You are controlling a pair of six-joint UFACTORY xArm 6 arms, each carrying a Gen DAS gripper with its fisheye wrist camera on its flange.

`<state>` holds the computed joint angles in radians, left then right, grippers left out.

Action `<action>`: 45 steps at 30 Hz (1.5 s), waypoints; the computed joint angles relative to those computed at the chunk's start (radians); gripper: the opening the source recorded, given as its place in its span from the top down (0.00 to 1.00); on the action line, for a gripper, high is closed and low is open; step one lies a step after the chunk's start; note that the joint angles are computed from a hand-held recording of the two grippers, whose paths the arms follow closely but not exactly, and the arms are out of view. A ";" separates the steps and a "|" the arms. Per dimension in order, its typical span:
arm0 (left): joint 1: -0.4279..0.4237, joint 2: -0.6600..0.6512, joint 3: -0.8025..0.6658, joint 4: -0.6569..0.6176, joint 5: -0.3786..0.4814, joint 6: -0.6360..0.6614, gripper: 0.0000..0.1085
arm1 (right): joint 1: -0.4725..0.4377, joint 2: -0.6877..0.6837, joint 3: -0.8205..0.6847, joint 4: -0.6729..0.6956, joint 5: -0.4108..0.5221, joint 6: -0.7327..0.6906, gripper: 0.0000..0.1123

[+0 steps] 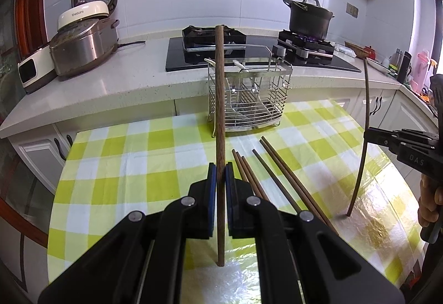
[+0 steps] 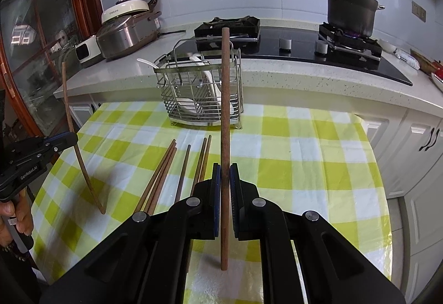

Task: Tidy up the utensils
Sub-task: 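Lift both chopsticks upright and carry them toward the wire rack, then lower both chopsticks into the wire rack and open both grippers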

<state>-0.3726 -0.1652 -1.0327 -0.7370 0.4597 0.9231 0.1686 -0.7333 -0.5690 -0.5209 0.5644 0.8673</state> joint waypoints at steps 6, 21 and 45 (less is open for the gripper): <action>-0.002 -0.001 -0.002 -0.012 -0.002 0.006 0.94 | 0.000 -0.015 0.002 -0.007 0.005 0.003 0.91; -0.007 0.007 -0.024 -0.040 0.010 0.013 0.94 | -0.009 -0.011 -0.006 -0.009 -0.007 0.000 0.91; -0.055 0.187 -0.454 -0.062 0.033 -0.046 0.94 | -0.125 0.222 -0.414 0.024 -0.046 -0.230 0.91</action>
